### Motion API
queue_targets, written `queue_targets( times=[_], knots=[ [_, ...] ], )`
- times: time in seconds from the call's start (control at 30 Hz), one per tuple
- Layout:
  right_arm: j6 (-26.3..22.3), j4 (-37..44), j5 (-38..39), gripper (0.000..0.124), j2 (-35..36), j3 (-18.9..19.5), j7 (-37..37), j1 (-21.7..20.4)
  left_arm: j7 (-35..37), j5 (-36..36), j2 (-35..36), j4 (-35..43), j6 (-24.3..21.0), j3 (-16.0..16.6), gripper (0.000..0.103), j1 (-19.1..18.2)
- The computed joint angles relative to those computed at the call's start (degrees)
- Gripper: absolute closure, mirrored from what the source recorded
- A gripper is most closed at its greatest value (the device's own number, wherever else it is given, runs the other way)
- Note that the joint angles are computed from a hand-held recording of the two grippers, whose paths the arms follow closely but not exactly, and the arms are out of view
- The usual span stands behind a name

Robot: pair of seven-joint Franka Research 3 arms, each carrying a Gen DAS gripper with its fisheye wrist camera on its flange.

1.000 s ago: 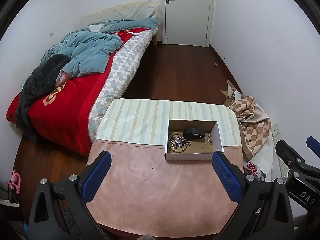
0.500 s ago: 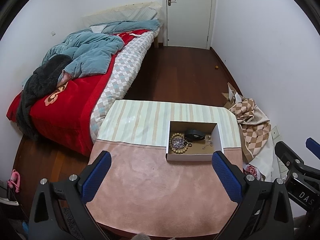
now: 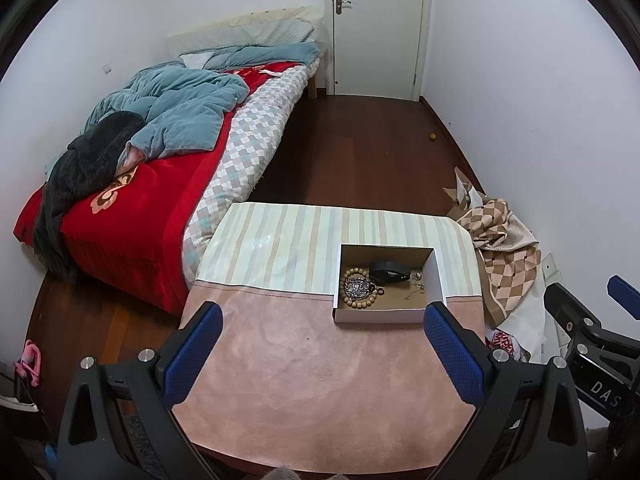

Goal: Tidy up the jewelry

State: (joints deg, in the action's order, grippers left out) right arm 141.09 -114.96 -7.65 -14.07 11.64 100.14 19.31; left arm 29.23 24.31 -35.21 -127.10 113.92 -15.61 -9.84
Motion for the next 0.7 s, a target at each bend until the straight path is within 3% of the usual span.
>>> queue_targets(
  times=[0.7],
  knots=[
    [-0.1, 0.0, 0.1, 0.021, -0.2, 0.0, 0.1, 0.0, -0.8, 0.0, -0.2, 0.5, -0.6, -0.2, 0.000, -0.2]
  ],
)
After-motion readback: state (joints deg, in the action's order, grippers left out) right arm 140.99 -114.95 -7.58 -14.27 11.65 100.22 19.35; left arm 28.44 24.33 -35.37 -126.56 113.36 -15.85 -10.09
